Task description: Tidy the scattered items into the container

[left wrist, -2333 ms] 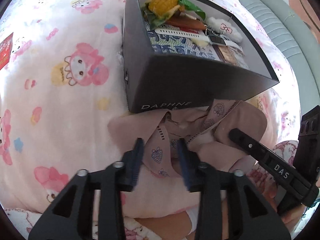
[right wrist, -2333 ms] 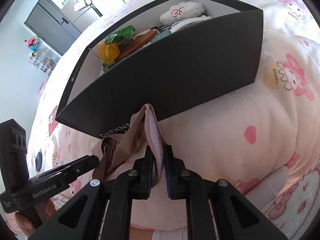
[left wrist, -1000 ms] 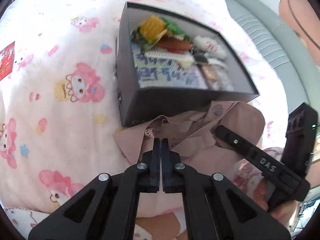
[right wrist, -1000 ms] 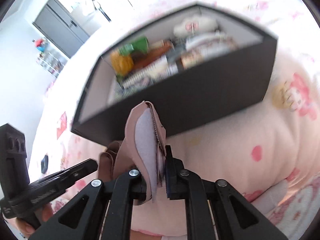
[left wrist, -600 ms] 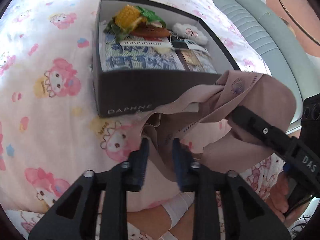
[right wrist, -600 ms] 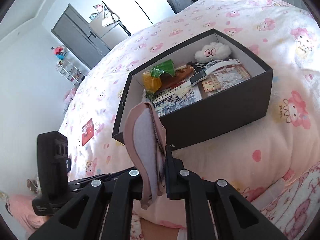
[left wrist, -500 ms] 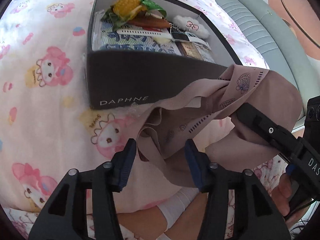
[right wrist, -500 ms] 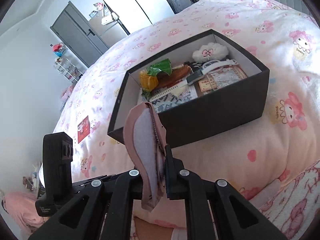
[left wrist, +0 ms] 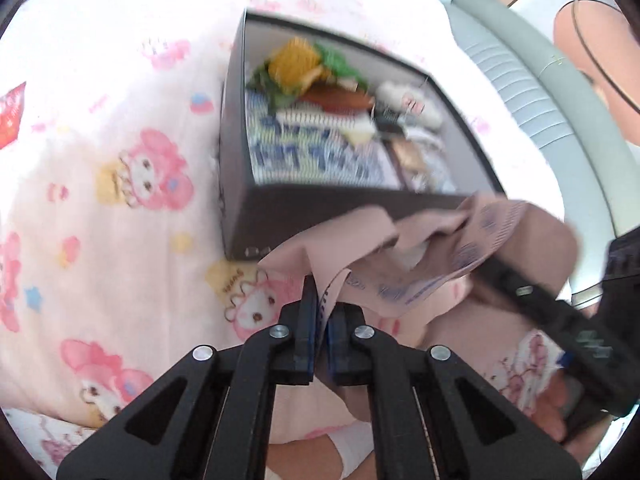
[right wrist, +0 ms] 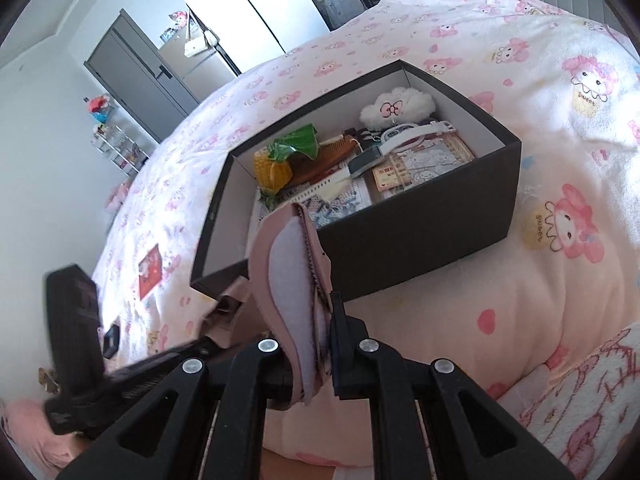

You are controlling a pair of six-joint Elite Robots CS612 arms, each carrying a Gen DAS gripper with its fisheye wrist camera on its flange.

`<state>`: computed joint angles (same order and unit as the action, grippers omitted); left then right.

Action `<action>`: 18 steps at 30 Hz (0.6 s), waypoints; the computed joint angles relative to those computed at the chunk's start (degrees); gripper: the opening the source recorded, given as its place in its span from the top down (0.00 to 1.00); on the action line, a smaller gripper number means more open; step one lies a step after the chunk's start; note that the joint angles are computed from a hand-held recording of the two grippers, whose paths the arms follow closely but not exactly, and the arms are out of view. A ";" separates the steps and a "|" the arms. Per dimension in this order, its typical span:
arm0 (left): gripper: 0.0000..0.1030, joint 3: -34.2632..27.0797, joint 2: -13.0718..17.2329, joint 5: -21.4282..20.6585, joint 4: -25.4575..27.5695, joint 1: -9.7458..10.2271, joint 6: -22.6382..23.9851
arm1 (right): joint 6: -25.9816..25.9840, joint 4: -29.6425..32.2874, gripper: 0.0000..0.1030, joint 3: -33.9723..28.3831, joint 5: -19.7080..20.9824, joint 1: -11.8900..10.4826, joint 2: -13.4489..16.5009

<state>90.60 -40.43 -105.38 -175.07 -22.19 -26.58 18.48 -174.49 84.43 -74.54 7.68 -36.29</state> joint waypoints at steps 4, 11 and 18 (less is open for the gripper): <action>0.98 -2.46 0.26 -0.66 3.66 0.72 3.31 | 2.13 4.70 0.92 -1.51 0.59 0.26 1.43; 0.95 -2.57 0.13 0.22 4.84 0.21 7.51 | 1.00 -0.09 0.92 0.49 0.55 0.77 0.59; 0.95 -1.92 -0.31 2.30 5.96 0.79 6.84 | 3.13 -2.88 0.93 0.84 -6.36 0.98 0.17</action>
